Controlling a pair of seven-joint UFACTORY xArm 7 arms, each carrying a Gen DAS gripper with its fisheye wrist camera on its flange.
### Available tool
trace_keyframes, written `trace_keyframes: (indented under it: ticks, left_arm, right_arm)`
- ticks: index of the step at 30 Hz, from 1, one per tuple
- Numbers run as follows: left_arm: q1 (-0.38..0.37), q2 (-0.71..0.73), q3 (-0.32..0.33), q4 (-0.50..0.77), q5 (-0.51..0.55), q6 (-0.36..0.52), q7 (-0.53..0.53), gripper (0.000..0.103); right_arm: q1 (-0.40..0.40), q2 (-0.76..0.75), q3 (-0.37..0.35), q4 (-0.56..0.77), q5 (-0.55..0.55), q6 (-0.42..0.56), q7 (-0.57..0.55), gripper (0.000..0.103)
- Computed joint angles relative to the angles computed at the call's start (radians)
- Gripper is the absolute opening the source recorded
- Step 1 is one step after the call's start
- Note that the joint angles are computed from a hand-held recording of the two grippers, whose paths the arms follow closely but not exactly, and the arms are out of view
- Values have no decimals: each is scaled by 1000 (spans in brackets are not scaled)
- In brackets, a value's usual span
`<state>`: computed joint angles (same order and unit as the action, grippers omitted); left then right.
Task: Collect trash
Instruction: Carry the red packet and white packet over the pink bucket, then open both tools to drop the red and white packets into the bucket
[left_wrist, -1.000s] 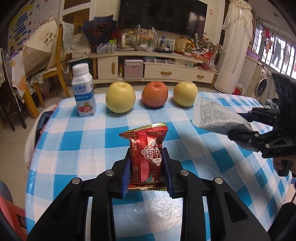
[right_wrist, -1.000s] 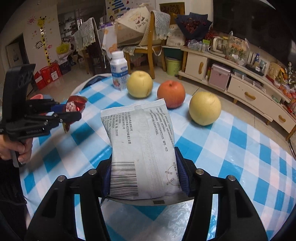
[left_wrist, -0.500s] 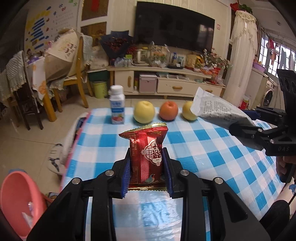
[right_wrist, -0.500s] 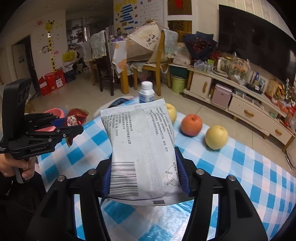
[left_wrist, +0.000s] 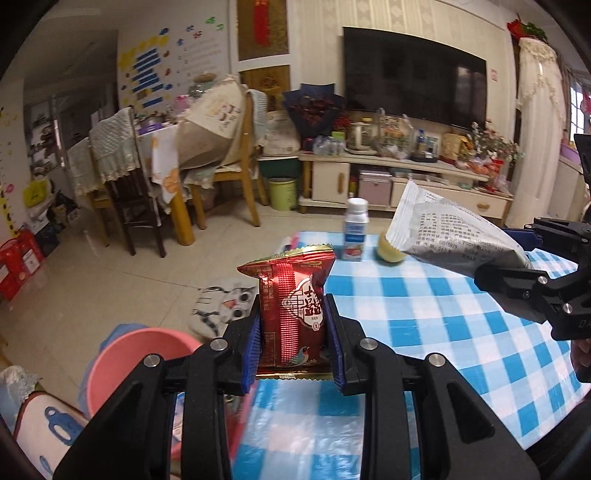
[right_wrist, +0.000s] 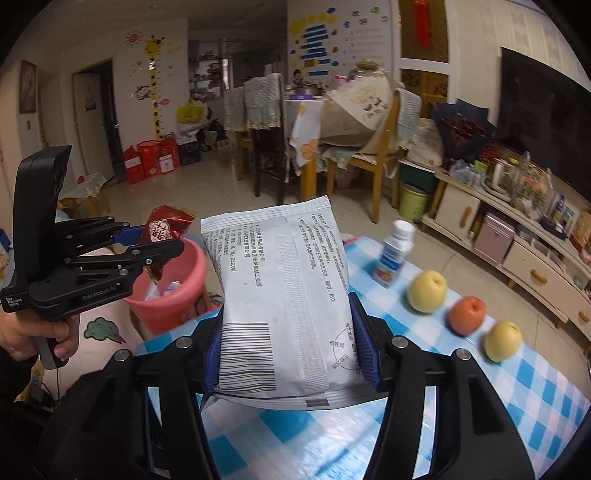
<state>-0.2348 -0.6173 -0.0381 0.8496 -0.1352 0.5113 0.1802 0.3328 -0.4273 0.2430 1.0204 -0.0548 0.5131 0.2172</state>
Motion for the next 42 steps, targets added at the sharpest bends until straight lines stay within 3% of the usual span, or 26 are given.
trace_keyframes:
  ticks: [9, 19, 30, 38, 40, 42]
  left_arm:
    - [96, -4, 98, 5, 7, 20, 42, 32]
    - [179, 82, 186, 46, -30, -6, 121, 32]
    - [236, 235, 249, 112, -137, -24, 248, 32]
    - [278, 335, 223, 91, -187, -18, 299, 33]
    - [296, 350, 206, 77, -174, -20, 290, 33]
    - [303, 368, 200, 75, -183, -21, 291, 41]
  right_arm:
    - [55, 314, 69, 303, -113, 7, 56, 59]
    - [234, 645, 3, 674, -244, 69, 142, 59]
    - [383, 981, -84, 1106, -161, 163, 95, 60]
    - [437, 1250, -134, 1467, -65, 326, 78, 66]
    - [442, 1278, -147, 1488, -46, 341, 90, 67]
    - [433, 1300, -143, 1499, -19, 351, 94, 68]
